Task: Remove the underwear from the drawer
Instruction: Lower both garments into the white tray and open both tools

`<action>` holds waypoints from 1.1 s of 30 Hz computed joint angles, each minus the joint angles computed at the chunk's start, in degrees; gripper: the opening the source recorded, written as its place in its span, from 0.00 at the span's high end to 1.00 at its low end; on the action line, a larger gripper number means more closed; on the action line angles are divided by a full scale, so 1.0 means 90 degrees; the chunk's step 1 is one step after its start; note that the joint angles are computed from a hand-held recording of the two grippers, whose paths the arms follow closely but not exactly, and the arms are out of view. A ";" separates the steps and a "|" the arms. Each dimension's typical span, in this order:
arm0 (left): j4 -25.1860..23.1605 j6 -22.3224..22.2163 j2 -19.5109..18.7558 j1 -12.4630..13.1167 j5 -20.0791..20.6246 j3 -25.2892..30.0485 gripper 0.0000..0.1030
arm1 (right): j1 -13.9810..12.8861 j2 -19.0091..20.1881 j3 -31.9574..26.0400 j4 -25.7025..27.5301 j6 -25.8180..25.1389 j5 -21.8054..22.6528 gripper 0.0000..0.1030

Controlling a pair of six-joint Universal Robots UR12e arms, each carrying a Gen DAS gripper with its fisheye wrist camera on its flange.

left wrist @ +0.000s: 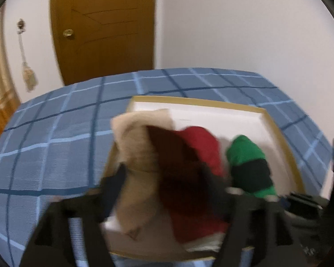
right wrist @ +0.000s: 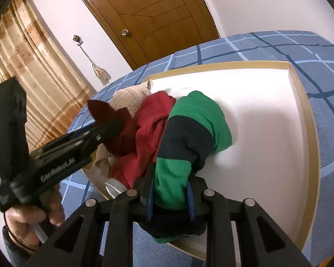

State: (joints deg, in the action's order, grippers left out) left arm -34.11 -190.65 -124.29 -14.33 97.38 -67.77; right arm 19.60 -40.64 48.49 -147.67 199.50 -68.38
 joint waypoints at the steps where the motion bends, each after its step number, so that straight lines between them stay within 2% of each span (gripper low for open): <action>1: -0.0064 -0.0060 -0.0029 -0.0008 0.0116 0.0048 0.08 | -0.0006 0.0014 -0.0010 -0.0016 0.0057 0.0057 0.72; 2: -0.0111 -0.0128 -0.0055 0.0000 0.0142 0.0086 0.04 | -0.0011 0.0029 -0.0011 -0.0057 0.0136 0.0091 0.72; 5: -0.0223 -0.0243 -0.0069 0.0040 0.0050 0.0131 0.03 | -0.0043 0.0070 -0.0018 -0.0131 0.0295 0.0265 0.64; 9: -0.0288 -0.0030 -0.0008 -0.0031 0.0403 0.0141 0.03 | -0.0067 -0.0003 0.0145 -0.0323 0.0363 0.0335 0.60; 11: -0.0254 0.0133 0.0055 -0.0087 0.0639 0.0104 0.02 | -0.0091 -0.0095 0.0326 -0.0609 0.0454 0.0384 0.57; 15: -0.0089 0.0326 0.0263 -0.0156 0.0805 -0.0098 0.01 | -0.0121 -0.0340 0.0783 -0.1432 0.0679 0.0327 0.44; 17: 0.0044 0.0276 0.0408 -0.0172 0.0810 -0.0264 0.01 | -0.0137 -0.0481 0.1040 -0.1852 0.0825 0.0326 0.43; 20: 0.0114 0.0184 0.0608 -0.0175 0.0663 -0.0475 0.01 | -0.0141 -0.0674 0.1341 -0.2150 0.0868 0.0286 0.43; 25: 0.0383 0.0115 0.0978 -0.0229 0.0713 -0.0997 0.01 | -0.0129 -0.1025 0.1902 -0.2431 0.0756 0.0179 0.43; 33: 0.0496 -0.0345 0.1464 -0.0332 0.0710 -0.1818 0.01 | -0.0123 -0.1404 0.2666 -0.2667 0.0719 0.0251 0.43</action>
State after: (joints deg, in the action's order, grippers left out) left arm -29.65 -193.76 -111.11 -17.32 103.76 -84.13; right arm 18.49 -53.28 72.49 -171.67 205.98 -66.12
